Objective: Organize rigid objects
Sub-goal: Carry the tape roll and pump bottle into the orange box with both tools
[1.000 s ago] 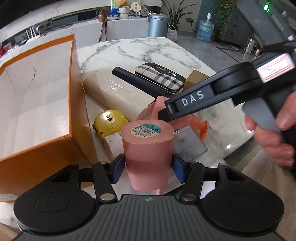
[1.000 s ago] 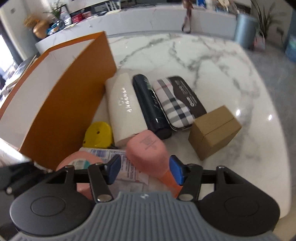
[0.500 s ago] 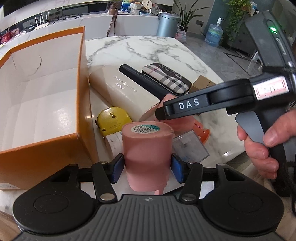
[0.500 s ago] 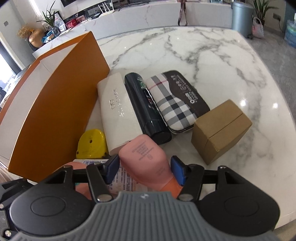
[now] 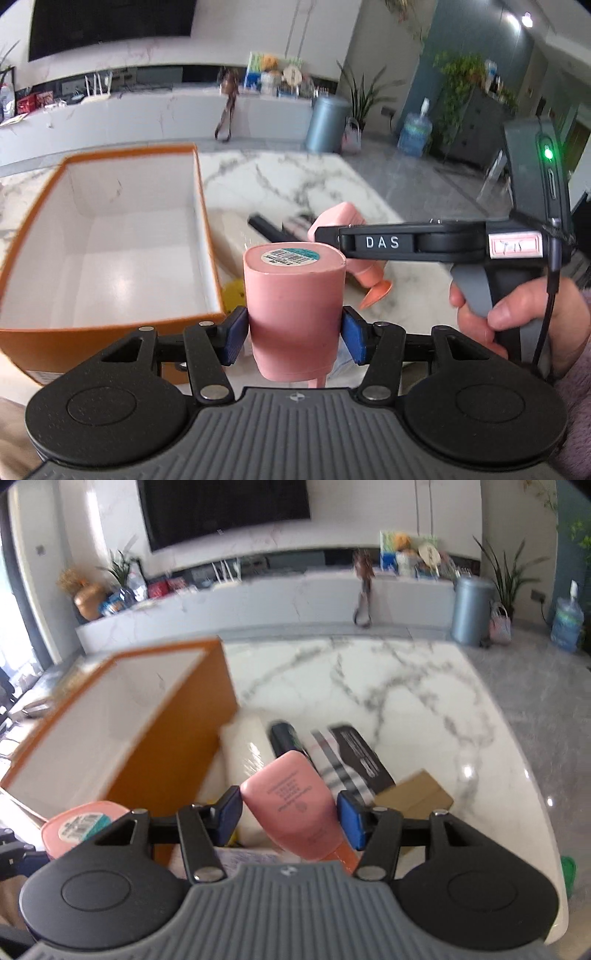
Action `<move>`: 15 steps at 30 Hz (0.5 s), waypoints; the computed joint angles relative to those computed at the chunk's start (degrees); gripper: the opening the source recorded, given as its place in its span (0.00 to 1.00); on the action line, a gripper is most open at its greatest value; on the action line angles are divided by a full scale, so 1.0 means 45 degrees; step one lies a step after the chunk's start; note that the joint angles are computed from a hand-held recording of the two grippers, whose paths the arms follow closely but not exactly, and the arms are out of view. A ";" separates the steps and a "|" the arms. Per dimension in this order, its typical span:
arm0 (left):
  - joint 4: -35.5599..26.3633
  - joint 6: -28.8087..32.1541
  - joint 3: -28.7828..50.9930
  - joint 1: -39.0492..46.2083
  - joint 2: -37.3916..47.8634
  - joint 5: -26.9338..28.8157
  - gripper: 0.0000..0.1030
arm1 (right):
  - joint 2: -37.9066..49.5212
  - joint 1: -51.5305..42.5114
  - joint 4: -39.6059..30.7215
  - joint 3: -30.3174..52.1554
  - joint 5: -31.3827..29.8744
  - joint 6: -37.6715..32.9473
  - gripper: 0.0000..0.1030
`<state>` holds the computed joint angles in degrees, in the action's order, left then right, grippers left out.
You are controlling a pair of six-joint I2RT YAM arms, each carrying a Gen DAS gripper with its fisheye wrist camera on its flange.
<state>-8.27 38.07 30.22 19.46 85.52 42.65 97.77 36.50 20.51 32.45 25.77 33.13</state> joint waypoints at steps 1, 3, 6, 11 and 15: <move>-0.0538 0.0217 0.0197 0.0355 -0.0271 0.0288 0.60 | -0.0436 0.0194 -0.0233 0.0050 -0.0021 0.0092 0.56; -0.1142 0.0377 0.0609 0.0844 -0.0659 0.0546 0.60 | -0.1026 0.0588 -0.0684 0.0345 0.0002 0.0170 0.56; -0.1973 0.0774 0.1683 0.1622 -0.0610 0.0790 0.60 | -0.1707 0.1203 -0.1479 0.1169 0.0050 -0.0043 0.56; -0.3465 0.1862 0.4516 0.1825 0.0946 0.0023 0.60 | -0.0824 0.1506 -0.2601 0.3791 -0.1052 -0.0542 0.56; -0.3521 0.1875 0.6589 0.1103 0.2693 -0.1381 0.60 | 0.1147 0.1233 -0.3682 0.6486 -0.2111 -0.0162 0.56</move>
<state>-24.11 46.51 59.87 24.42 97.64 36.43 102.93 42.04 3.94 61.63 16.27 32.40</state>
